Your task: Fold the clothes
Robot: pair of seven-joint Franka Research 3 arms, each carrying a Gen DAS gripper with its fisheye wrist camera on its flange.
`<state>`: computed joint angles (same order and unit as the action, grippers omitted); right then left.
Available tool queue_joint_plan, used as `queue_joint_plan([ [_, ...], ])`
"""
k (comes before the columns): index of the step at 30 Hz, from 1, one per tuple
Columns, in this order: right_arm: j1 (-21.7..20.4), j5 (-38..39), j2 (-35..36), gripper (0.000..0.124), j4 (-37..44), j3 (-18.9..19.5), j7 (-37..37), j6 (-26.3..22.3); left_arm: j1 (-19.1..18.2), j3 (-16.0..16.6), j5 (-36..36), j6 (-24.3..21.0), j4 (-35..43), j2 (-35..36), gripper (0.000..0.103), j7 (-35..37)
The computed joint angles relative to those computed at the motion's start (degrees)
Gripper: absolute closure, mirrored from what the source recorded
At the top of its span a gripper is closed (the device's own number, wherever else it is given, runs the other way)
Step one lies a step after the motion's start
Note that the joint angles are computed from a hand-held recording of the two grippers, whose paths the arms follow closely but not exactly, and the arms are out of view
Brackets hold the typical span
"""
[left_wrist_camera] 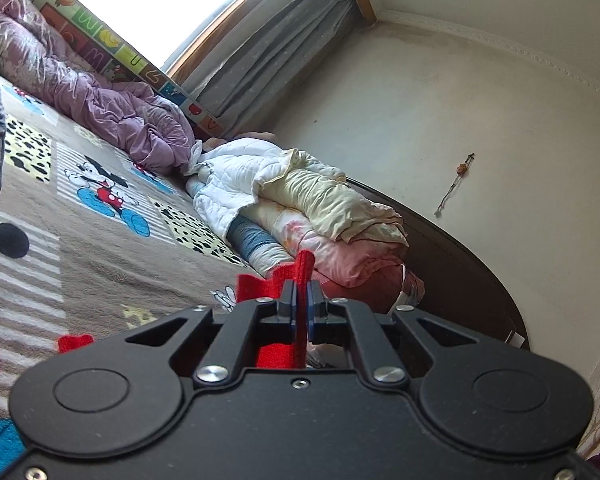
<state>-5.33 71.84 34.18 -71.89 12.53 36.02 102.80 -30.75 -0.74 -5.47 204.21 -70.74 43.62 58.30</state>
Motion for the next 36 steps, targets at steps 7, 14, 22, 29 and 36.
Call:
queue_joint_plan([
  [7,-1.5,0.6,1.0,0.116,0.7,0.1,0.0,-1.8,-0.2,1.6,-5.8,-0.4,-4.6,-1.5,0.101,-1.2],
  [14,-1.3,-1.5,2.0,0.116,1.8,-0.5,2.2,-0.3,-3.4,7.7,-9.4,-6.6,-3.2,-0.1,0.101,-3.5],
  [22,0.5,-5.4,-0.4,0.116,-1.1,-1.5,0.7,4.6,-13.5,25.6,-11.4,-19.5,-0.3,3.0,0.101,-11.6],
  [29,1.4,-6.0,-2.7,0.115,-3.7,-2.0,-2.0,7.3,-17.6,33.5,-6.1,-29.8,0.2,3.6,0.057,-20.3],
  [36,2.1,-5.8,-5.3,0.11,-6.6,-2.6,-4.2,10.4,-26.9,44.3,5.9,-33.5,-4.3,0.2,0.057,-24.2],
])
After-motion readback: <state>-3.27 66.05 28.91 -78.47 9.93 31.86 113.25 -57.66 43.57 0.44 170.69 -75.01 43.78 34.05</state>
